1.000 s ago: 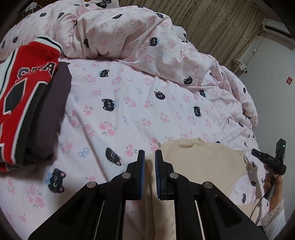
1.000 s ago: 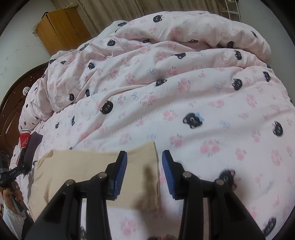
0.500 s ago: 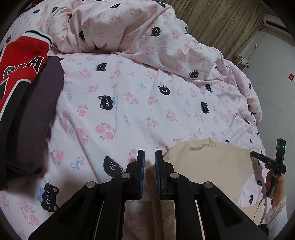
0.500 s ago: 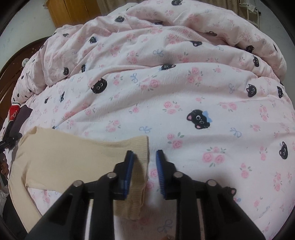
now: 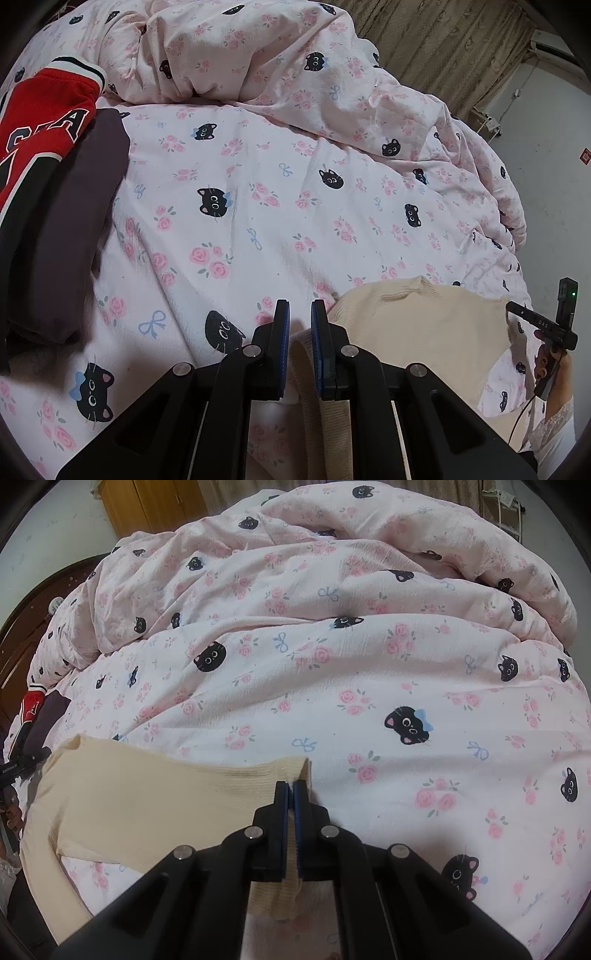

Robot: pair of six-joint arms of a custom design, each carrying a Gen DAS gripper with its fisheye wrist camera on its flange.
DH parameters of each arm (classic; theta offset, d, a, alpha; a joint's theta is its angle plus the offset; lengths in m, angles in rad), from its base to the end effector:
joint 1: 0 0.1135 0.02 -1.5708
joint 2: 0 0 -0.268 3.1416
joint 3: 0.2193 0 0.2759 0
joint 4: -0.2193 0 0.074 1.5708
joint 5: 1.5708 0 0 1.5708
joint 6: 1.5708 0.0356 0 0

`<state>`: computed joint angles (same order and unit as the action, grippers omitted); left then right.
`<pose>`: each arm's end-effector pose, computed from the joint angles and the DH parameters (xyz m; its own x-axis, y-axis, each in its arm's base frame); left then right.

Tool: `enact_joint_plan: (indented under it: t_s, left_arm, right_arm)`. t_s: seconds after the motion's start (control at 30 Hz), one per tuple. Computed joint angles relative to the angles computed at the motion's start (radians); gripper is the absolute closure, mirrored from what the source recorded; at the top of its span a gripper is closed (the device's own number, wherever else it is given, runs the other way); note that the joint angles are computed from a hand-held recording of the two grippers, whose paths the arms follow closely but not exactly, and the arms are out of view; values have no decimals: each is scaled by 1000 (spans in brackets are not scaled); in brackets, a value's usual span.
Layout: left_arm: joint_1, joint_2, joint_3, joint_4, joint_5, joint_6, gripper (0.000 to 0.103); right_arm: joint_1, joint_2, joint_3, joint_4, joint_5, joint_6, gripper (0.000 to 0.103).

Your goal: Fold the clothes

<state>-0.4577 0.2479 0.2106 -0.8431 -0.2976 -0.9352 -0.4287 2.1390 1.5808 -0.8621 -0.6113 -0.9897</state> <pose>0.0946 -0.0350 0.1459 -0.6158 -0.5543 -0.5600 -0.4052 0.8323 -0.3783 0.4086 -0.1643 0.1457 -0.7127 -0.4268 -0.5566 -0.6077 0.7720 0.1862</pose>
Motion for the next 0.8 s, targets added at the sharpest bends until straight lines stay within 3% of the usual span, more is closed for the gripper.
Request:
enact_joint_plan:
  t_s: [0.47, 0.8]
  left_arm:
    - [38, 29, -12, 31, 23, 5, 93]
    - [25, 67, -14, 71, 22, -3, 93]
  right_arm:
    - [28, -23, 4, 52, -42, 89, 100]
    - [63, 6, 11, 141, 4, 184, 100]
